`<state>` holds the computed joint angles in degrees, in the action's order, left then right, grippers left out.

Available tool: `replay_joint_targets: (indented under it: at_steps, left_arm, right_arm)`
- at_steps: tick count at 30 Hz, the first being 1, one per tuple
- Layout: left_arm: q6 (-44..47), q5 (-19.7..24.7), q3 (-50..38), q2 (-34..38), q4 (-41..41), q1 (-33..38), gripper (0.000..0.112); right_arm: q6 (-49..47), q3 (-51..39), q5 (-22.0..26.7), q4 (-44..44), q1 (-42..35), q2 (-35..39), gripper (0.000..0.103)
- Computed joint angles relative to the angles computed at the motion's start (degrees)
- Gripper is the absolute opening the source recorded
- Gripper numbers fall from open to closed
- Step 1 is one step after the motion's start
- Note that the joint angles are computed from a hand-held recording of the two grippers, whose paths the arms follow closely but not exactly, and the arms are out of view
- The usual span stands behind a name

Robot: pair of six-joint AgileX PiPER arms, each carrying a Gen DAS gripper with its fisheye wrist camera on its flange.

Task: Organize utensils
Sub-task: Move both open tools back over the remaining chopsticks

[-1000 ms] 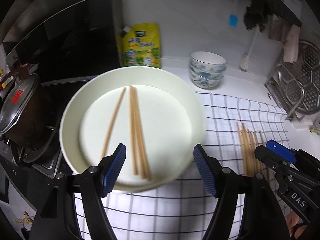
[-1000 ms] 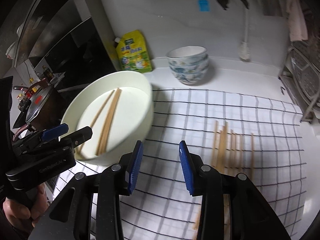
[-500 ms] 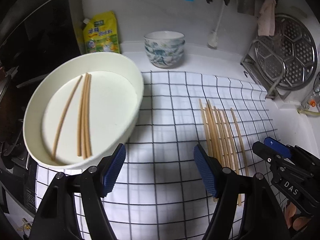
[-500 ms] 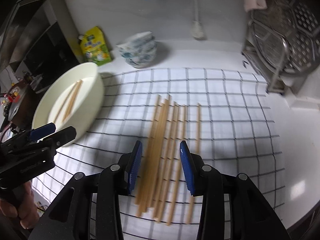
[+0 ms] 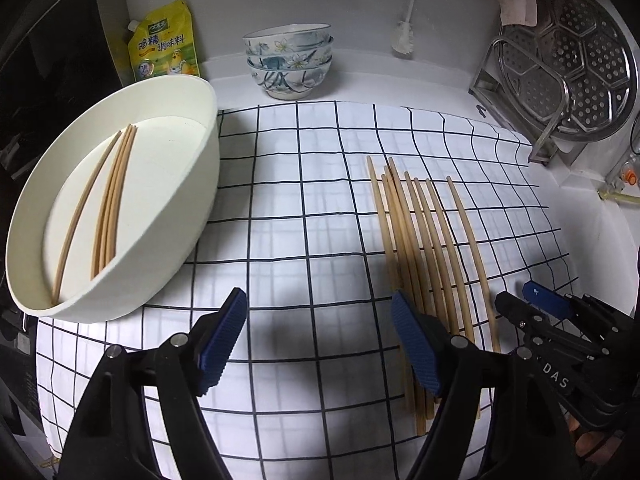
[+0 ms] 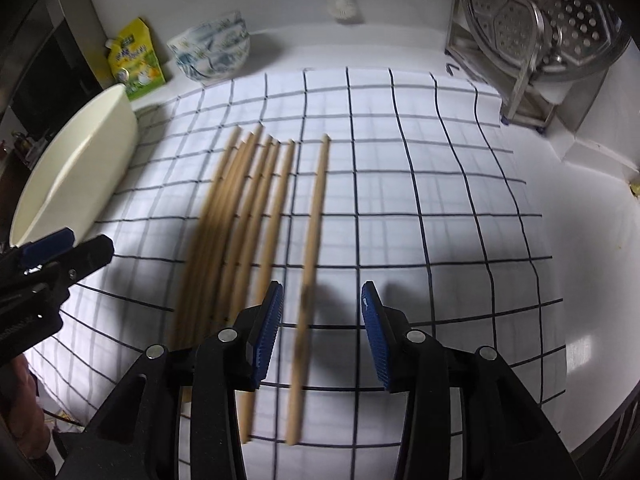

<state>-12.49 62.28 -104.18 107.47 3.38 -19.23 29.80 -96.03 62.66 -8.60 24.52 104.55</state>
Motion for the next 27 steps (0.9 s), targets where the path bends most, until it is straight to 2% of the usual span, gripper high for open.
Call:
replay_joint_targets:
  at_steps: [11, 27]
  left_arm:
    - [-1.6, -1.5, 0.5, 3.2, 1.5, -1.6, 0.074]
    - [-3.7, -2.0, -0.7, 7.0, 5.1, -3.8, 0.075]
  right_arm:
    - [-0.3, 0.8, -1.3, -2.8, 0.5, 2.4, 0.04]
    - [-0.7, 5.9, -4.0, -2.4, -2.1, -1.2, 0.042]
